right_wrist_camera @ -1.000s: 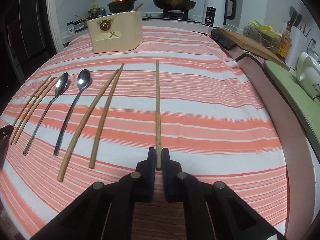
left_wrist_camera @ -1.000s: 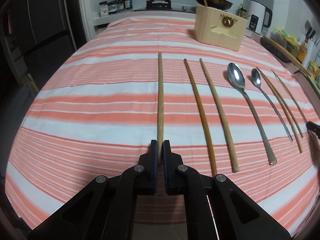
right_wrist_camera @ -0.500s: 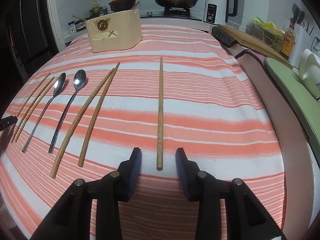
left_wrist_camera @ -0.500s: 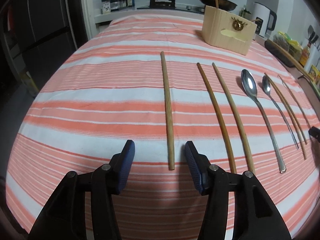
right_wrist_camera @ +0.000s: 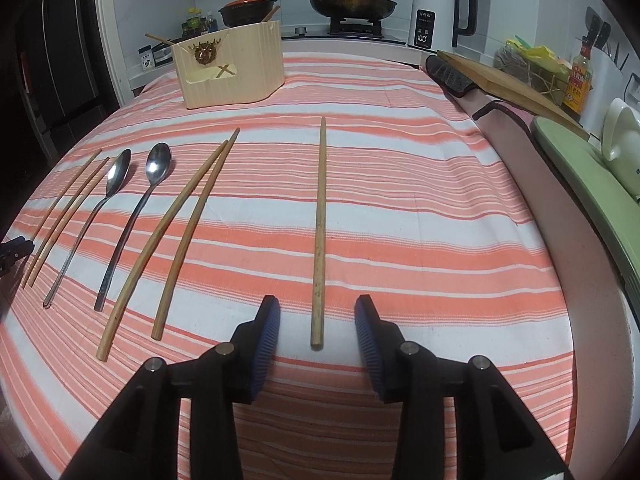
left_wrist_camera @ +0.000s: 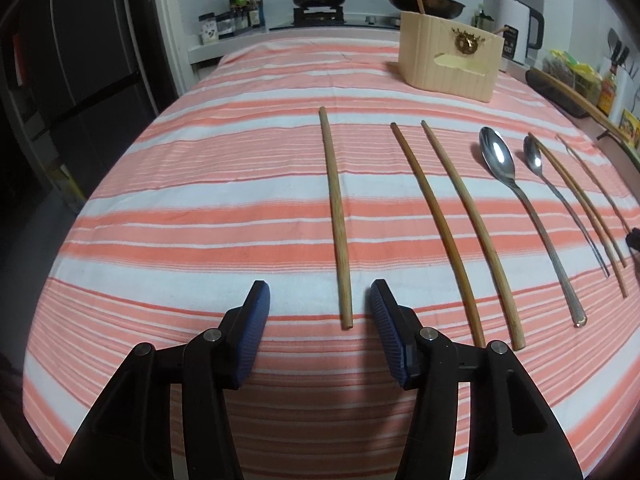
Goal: Organize utensils
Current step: 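Grasp a chopstick with the left tool while the right tool grasps another, then lift and carry both held chopsticks over the cream box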
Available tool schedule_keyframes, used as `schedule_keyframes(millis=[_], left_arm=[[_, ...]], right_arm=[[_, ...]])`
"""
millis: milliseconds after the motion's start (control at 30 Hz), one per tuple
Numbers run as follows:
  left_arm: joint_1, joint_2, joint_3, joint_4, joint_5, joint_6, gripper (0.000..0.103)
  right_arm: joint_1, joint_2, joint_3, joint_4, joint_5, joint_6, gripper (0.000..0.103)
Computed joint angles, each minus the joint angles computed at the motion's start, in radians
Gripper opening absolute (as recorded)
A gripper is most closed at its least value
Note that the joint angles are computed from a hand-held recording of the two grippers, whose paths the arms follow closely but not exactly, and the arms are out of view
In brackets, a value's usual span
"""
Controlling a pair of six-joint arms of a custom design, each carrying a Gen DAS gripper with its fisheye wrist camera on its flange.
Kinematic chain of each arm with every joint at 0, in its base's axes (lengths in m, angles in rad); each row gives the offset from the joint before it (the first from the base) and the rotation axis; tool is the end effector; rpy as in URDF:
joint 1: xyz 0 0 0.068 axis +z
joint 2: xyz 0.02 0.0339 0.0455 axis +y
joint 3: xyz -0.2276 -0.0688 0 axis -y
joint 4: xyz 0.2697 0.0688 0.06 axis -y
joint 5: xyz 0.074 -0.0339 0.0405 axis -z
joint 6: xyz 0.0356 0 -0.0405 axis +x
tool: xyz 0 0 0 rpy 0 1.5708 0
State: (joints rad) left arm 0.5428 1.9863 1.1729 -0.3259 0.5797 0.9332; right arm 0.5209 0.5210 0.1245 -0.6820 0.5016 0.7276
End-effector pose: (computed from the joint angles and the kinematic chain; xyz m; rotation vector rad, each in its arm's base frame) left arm 0.3390 0.1817 0.0727 0.6289 2.3597 -0.1784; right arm 0.1337 0.0570 0.0853 0.4104 2.4253 -0.1498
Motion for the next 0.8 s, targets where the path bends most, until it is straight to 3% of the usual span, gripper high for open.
schedule_keyframes(millis=[167,267,333,367,400,467,633,800], left_arm=[[0.000,-0.020,-0.030,0.027,0.001,0.015,0.049],[0.000,-0.035,-0.052,0.035,0.012,0.047,0.032],[-0.004,-0.054,-0.085,0.066,0.009,0.064,0.008],[-0.007,-0.066,-0.105,0.091,0.001,0.065,0.004],[-0.009,-0.071,-0.114,0.104,-0.004,0.064,0.003],[-0.004,-0.060,-0.091,0.078,0.008,0.063,0.003],[0.029,-0.006,0.033,-0.063,0.068,0.042,0.003],[0.067,-0.042,0.122,-0.211,0.163,0.039,0.003]], right_arm=[[0.007,0.014,0.006,-0.001,0.008,0.004,0.040],[0.024,0.045,0.019,-0.002,0.023,0.022,0.040],[0.052,0.085,0.034,-0.006,0.044,0.054,0.040],[0.066,0.090,0.038,-0.014,0.051,0.071,0.038],[0.076,0.086,0.037,-0.022,0.057,0.084,0.033],[0.079,0.054,0.031,-0.051,0.062,0.101,0.006],[0.099,-0.044,0.048,-0.151,0.072,0.118,0.006],[0.232,-0.050,0.177,-0.300,0.194,0.198,0.006]])
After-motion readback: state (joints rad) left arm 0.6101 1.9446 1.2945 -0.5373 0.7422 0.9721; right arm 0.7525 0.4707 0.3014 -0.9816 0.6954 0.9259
